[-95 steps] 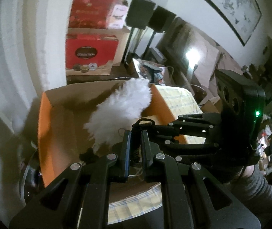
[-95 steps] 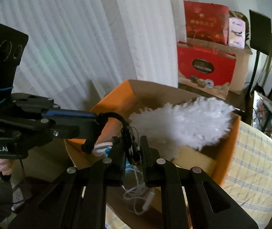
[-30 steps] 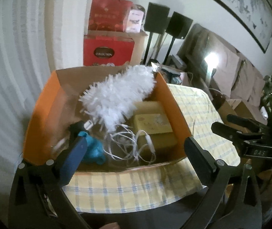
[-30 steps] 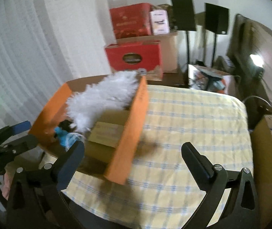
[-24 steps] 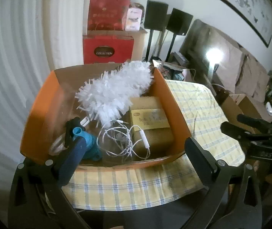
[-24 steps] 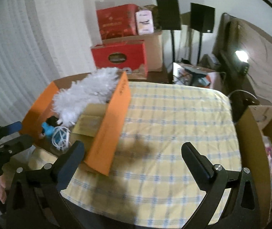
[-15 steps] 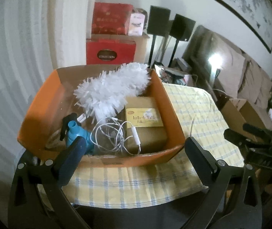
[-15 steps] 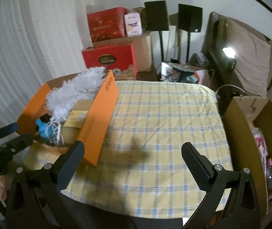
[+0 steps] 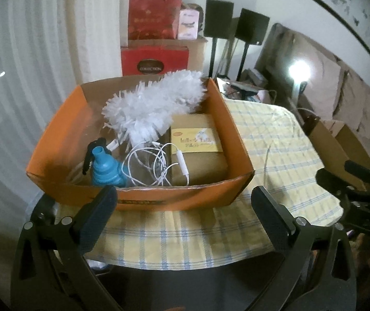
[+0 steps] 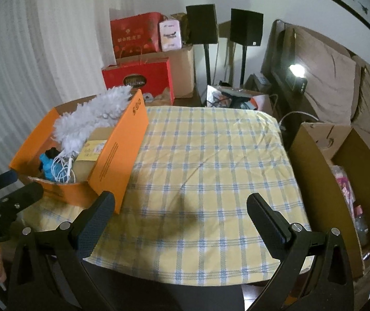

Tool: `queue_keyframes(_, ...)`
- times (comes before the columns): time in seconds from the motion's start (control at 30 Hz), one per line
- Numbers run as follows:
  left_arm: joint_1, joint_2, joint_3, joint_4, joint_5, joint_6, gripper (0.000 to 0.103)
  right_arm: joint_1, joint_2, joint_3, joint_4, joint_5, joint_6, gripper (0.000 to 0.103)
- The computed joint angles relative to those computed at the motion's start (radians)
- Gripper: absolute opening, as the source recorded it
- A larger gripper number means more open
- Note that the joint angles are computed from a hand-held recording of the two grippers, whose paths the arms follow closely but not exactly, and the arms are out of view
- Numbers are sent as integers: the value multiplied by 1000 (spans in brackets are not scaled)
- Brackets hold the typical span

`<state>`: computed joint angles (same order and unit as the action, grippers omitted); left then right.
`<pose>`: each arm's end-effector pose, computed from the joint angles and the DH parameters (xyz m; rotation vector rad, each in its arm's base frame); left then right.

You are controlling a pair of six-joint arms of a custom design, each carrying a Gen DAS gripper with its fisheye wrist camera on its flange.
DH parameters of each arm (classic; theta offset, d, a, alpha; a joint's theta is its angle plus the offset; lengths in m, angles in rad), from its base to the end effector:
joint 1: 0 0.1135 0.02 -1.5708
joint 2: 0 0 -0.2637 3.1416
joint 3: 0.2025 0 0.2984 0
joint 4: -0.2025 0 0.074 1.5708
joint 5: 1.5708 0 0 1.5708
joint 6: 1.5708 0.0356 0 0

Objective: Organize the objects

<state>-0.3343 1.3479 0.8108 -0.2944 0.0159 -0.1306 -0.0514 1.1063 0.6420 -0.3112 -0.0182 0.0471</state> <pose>0.2996 -0.1047 0.1917 0.2530 2.4021 -0.2343 0.2680 -0.0131 0.1953 0.1066 2.3438 0.0192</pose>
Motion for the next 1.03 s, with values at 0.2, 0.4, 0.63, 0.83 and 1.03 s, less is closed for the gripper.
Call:
queue_keyframes(0.2, -15, -2, -3, -3, -2, -2, 103, -8, -27, -12, -15, -12, 3, 102)
queue_keyframes(0.4, -26, -18, -11, 1, -17, -4, 103, -26, -47, -28, -11, -24, 4, 102)
queue_keyframes(0.63, -24, -22, -14, 2, -9, -2, 103, -27, -51, -36, -10, -25, 7, 103)
queue_keyframes(0.83, -38, -26, -19, -1, -8, -6, 103, -26, -46, -39, -9, -30, 14, 103)
queue_keyframes(1.03, -42, -22, -19, -1, -8, -5, 103, -31, -52, -42, -17, -34, 16, 103)
